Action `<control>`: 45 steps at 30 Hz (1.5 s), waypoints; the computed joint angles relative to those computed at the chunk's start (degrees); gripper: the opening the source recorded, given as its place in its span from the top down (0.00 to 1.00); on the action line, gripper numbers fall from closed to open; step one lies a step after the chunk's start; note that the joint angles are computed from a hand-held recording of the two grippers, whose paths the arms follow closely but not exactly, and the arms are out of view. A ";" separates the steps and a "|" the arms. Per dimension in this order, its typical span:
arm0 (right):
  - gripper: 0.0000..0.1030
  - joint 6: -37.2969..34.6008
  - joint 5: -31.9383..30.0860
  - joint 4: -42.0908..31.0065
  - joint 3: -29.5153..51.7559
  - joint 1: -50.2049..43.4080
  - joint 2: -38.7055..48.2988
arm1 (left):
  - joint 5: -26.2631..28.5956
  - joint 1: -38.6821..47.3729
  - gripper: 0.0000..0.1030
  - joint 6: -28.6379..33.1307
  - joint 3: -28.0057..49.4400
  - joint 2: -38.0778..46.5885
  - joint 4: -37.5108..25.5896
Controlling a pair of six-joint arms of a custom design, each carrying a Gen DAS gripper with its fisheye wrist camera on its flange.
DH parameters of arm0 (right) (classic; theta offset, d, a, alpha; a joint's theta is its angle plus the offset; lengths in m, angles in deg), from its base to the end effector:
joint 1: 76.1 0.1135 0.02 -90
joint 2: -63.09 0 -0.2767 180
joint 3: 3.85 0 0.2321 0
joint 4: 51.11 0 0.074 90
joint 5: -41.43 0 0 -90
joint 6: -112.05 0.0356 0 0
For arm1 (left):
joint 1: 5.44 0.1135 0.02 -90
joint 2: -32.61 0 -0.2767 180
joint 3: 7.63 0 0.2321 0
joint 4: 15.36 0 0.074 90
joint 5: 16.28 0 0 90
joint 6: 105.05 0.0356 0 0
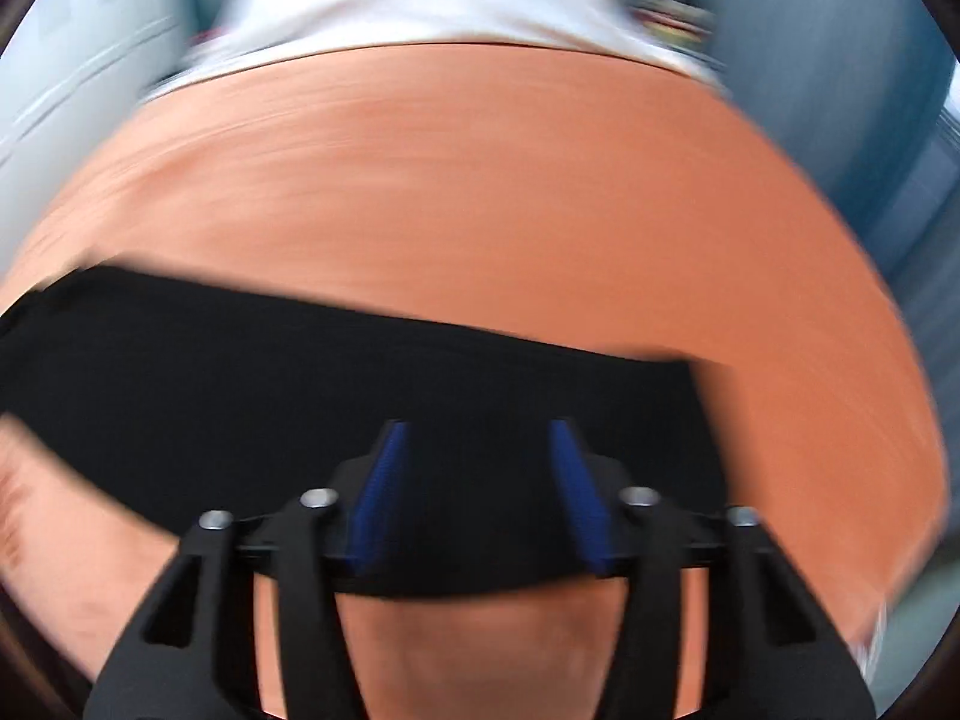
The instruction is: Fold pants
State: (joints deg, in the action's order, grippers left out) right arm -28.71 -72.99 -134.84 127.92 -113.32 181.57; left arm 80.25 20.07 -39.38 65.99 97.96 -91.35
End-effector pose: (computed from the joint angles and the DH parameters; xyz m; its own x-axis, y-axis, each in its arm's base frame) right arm 0.3381 -0.2384 0.3098 -0.8159 -0.2659 -0.5135 -0.3025 0.9531 -0.0129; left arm 0.1604 0.0720 0.2972 -0.6007 -0.7402 -0.3021 -0.6985 0.6698 -0.2521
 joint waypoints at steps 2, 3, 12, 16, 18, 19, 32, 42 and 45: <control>0.50 0.95 -0.69 1.56 -12.15 8.97 -7.24 | 4.79 5.03 0.15 5.04 3.15 5.79 0.44; 0.50 2.78 -1.02 2.42 -16.88 14.31 -10.22 | 3.28 5.54 0.15 6.73 5.60 9.10 0.81; 0.34 19.61 -0.32 10.36 -31.24 41.29 -20.07 | 5.39 9.95 0.14 20.52 15.74 24.41 2.33; 0.33 28.42 2.96 14.73 -36.33 47.66 -22.73 | 8.10 6.40 0.16 27.35 17.96 29.08 0.79; 0.33 31.27 3.65 16.24 -37.69 48.99 -22.84 | 5.92 3.86 0.56 30.58 21.33 31.76 -1.85; 0.33 31.90 4.12 16.15 -37.79 49.16 -23.31 | 4.51 3.16 0.67 30.62 22.76 32.25 -2.50; 0.25 34.38 3.05 17.34 -30.31 44.52 -17.60 | -2.40 7.49 0.48 21.93 38.43 40.35 -0.45; 0.41 35.67 2.83 11.59 -6.80 49.81 2.22 | 12.74 19.34 0.22 32.73 15.91 22.53 -5.53; 0.41 37.70 0.31 13.67 -10.53 50.25 -1.09 | 20.70 23.01 0.22 35.37 7.79 18.67 -9.35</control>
State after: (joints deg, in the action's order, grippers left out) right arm 8.99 -72.68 -121.17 117.40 -63.08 180.48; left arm 100.95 43.08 -4.01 73.78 116.63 -100.70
